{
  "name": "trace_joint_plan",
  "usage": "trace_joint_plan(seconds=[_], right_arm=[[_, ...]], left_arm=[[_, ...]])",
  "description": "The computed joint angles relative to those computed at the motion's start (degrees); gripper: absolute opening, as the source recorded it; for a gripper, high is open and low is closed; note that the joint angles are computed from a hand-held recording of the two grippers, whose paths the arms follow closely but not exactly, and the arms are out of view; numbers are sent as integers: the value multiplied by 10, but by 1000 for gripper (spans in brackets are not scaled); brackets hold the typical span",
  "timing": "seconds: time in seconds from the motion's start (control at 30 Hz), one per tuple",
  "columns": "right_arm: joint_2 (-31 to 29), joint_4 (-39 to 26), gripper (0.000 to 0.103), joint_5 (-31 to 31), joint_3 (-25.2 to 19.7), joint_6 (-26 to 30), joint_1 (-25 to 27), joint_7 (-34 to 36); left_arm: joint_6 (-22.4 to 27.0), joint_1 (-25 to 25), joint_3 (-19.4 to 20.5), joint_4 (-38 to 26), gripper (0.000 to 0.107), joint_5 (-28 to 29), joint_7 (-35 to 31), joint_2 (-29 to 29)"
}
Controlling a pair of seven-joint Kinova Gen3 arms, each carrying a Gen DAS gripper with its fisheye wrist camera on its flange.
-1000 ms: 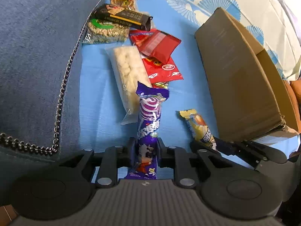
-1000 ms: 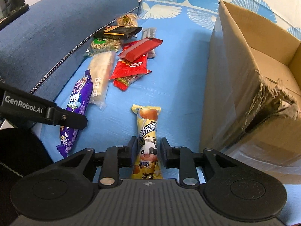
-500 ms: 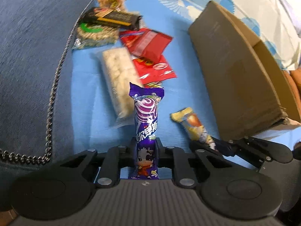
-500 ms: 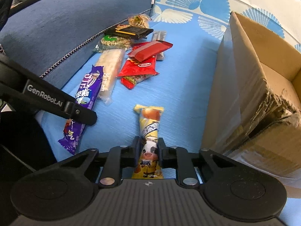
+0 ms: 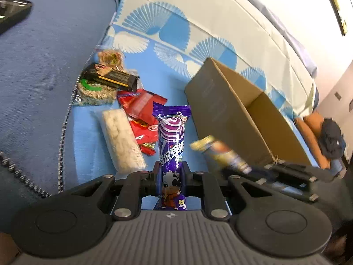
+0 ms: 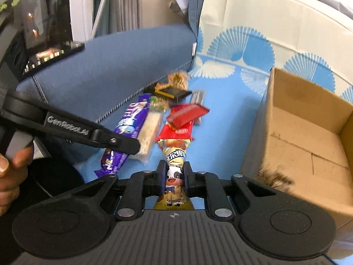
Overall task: Organize snacks
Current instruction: 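Carry the yellow bar in the right gripper over the cardboard box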
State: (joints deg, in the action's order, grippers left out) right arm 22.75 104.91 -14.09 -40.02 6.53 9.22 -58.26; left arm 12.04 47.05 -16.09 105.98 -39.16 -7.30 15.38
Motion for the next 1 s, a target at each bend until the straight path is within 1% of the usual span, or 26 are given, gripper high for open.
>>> trace_joint_plan(seconds=[0.07, 0.17, 0.23, 0.3, 0.33, 0.37, 0.4, 0.43, 0.5, 0.57, 0.6, 0.67, 0.73, 0.8, 0.87, 0.9, 0.93, 1.0], right_arm=[[0, -15, 16, -32, -46, 22, 53, 38], [-2, -49, 16, -87, -110, 58, 133, 107], [6, -71, 16, -123, -145, 74, 186, 154], [20, -83, 16, -149, -182, 69, 239, 197], [31, -90, 16, -151, -198, 69, 261, 208], [40, -94, 16, -149, -203, 62, 274, 209], [44, -95, 16, -145, -198, 50, 277, 201], [43, -95, 16, -143, -182, 37, 272, 183], [36, -96, 16, -156, -129, 26, 247, 137], [23, -88, 16, -154, -82, 2, 217, 90], [19, -83, 16, -150, -73, -10, 211, 77], [20, -77, 16, -142, -72, -35, 210, 58], [18, -79, 16, -130, -56, -39, 202, 40], [14, -82, 16, -123, -27, -34, 181, 15], [14, -88, 16, -109, -3, -32, 161, -11], [10, -81, 16, -108, 1, -37, 158, -18], [9, -83, 16, -104, 11, -39, 149, -30], [9, -77, 16, -96, 6, -47, 156, -49]], left_arm=[[-4, 23, -24, 4, 18, -16, 24, -1], [-6, 67, -67, 10, 18, -56, 73, -2], [2, 71, -66, 8, 18, -72, 88, -2], [25, 69, -52, 0, 18, -86, 100, -1], [35, 73, -50, -1, 18, -97, 112, -2], [43, 70, -43, -5, 18, -103, 118, -2], [52, 65, -33, -7, 18, -106, 121, -3], [64, 55, -18, -14, 18, -101, 117, -3], [85, 32, 13, -30, 18, -84, 107, -1], [96, 15, 37, -46, 18, -76, 109, 3], [101, 8, 48, -54, 18, -76, 108, 6], [113, -6, 70, -76, 18, -79, 103, 12], [124, -23, 96, -103, 18, -77, 88, 20], [139, -36, 116, -136, 18, -69, 66, 30], [167, -41, 130, -178, 18, -42, 38, 45], [176, -49, 142, -197, 18, -34, 26, 52], [181, -49, 145, -214, 18, -26, 16, 59], [193, -51, 150, -252, 18, -9, -13, 76]])
